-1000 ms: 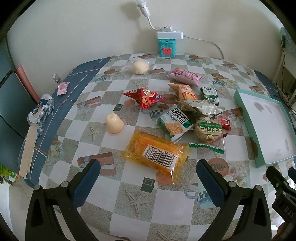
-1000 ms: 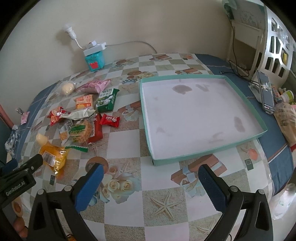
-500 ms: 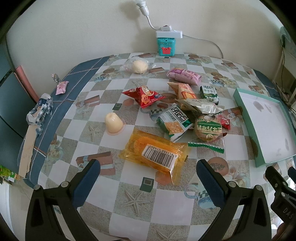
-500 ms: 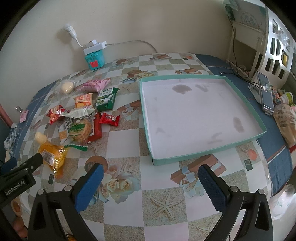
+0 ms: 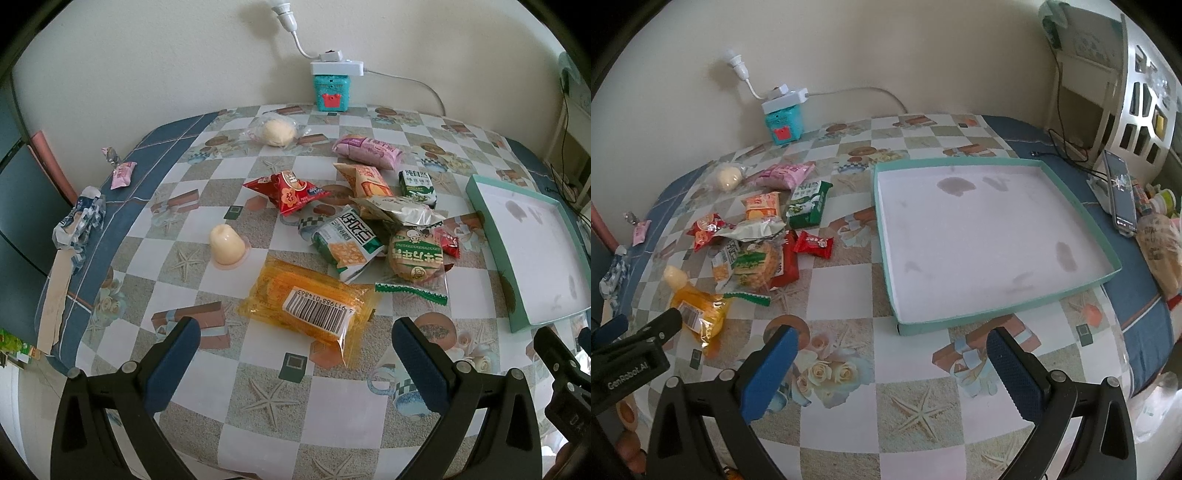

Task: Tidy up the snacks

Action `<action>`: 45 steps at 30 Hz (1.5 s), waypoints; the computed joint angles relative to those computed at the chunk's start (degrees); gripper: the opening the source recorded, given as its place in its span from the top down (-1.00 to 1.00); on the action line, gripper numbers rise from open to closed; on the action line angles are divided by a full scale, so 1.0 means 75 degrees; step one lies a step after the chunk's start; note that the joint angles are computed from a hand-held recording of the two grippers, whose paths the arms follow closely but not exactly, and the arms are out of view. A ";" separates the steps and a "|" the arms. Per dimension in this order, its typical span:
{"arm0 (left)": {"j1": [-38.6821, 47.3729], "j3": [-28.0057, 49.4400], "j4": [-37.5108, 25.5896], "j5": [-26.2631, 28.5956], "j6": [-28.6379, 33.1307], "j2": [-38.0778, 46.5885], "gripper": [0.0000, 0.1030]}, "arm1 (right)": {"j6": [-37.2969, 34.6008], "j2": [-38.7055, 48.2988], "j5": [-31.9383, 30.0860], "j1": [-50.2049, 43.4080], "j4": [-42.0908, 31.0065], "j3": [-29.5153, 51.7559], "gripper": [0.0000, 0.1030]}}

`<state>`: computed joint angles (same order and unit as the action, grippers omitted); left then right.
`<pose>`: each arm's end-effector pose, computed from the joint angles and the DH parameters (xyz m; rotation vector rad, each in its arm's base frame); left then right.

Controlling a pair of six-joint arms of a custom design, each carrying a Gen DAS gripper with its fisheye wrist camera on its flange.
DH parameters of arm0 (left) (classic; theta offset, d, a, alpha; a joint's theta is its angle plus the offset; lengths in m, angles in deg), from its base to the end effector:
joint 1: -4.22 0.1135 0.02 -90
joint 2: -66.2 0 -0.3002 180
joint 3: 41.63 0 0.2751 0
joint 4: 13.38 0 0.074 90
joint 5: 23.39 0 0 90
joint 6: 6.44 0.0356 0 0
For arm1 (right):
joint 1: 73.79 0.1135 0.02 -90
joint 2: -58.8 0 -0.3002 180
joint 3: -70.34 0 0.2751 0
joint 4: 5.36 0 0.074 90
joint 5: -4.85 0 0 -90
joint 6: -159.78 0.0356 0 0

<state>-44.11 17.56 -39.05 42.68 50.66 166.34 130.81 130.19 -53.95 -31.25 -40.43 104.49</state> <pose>0.2255 -0.2316 0.1309 0.2329 2.5571 0.0671 0.1414 0.1047 0.1320 0.5141 2.4754 -0.1274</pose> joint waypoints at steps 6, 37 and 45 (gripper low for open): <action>-0.0007 0.0005 -0.0007 0.0002 -0.0013 0.0001 -1.00 | -0.0045 -0.0038 0.0026 0.0022 0.0051 -0.0012 -1.00; -0.0023 -0.0042 0.0063 0.0026 -0.0040 0.0048 -1.00 | -0.0035 0.0047 0.0077 0.0094 0.0000 0.0053 -1.00; -0.0027 -0.0040 0.0056 0.0033 -0.0046 0.0050 -1.00 | -0.0060 -0.0003 0.0068 0.0074 -0.0026 0.0042 -1.00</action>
<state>-44.31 17.26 -38.63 42.92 50.32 166.72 130.36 130.17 -53.44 -30.69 -40.63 104.81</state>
